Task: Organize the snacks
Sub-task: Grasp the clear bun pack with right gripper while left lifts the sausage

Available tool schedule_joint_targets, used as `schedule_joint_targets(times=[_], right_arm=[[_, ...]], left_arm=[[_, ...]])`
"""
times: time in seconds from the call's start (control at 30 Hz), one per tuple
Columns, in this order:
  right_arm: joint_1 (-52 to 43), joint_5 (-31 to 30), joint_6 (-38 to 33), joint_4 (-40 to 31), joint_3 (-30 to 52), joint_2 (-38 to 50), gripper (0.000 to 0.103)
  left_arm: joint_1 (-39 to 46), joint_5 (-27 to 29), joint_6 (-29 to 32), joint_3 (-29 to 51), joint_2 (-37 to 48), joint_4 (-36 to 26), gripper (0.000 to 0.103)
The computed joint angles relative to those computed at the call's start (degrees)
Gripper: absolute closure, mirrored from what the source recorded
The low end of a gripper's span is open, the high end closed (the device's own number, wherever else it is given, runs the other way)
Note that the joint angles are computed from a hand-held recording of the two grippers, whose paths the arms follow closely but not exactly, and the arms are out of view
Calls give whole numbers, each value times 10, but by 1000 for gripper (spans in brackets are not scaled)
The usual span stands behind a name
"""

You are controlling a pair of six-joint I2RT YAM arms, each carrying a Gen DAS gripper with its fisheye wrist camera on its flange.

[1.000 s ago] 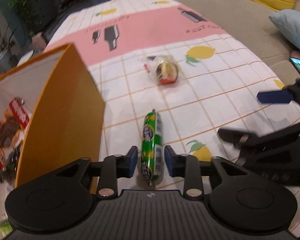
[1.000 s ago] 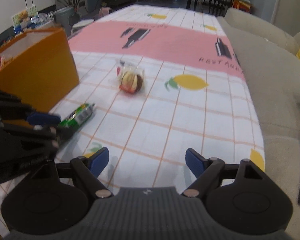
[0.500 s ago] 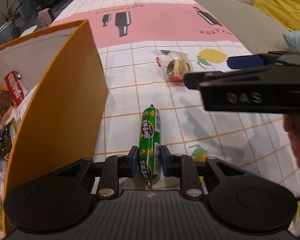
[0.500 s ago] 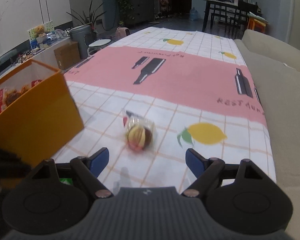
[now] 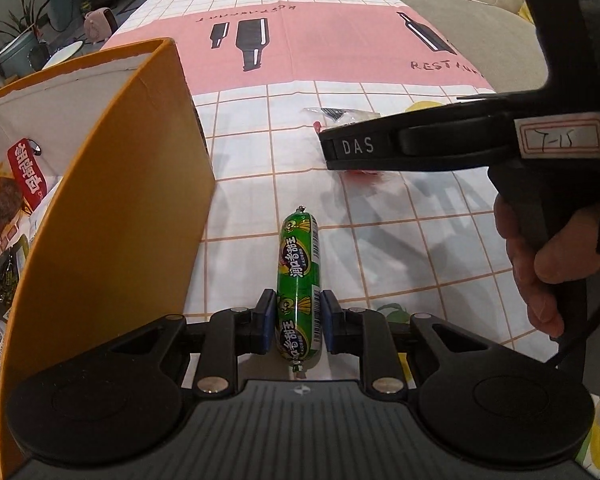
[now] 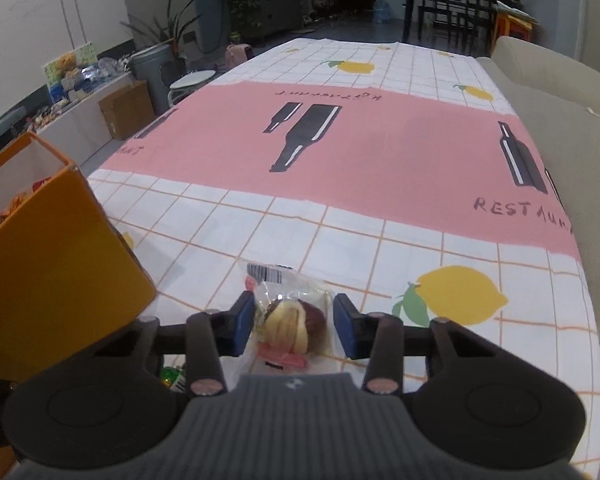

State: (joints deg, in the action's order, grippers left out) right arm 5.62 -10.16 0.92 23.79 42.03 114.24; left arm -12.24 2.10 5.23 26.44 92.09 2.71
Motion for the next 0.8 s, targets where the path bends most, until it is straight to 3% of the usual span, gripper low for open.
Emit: schedule_joint_targets(times=[0.43, 0.6, 0.8], right_arm=[[-7, 4, 4, -48, -76, -93, 68], [-11, 34, -14, -94, -136, -177, 68], [-33, 53, -11, -200, -197, -292, 68]], left_arm=[[-16, -21, -11, -19, -5, 36, 73], [-35, -47, 3, -44, -11, 72, 72], [-31, -41, 6, -45, -9, 79, 72]])
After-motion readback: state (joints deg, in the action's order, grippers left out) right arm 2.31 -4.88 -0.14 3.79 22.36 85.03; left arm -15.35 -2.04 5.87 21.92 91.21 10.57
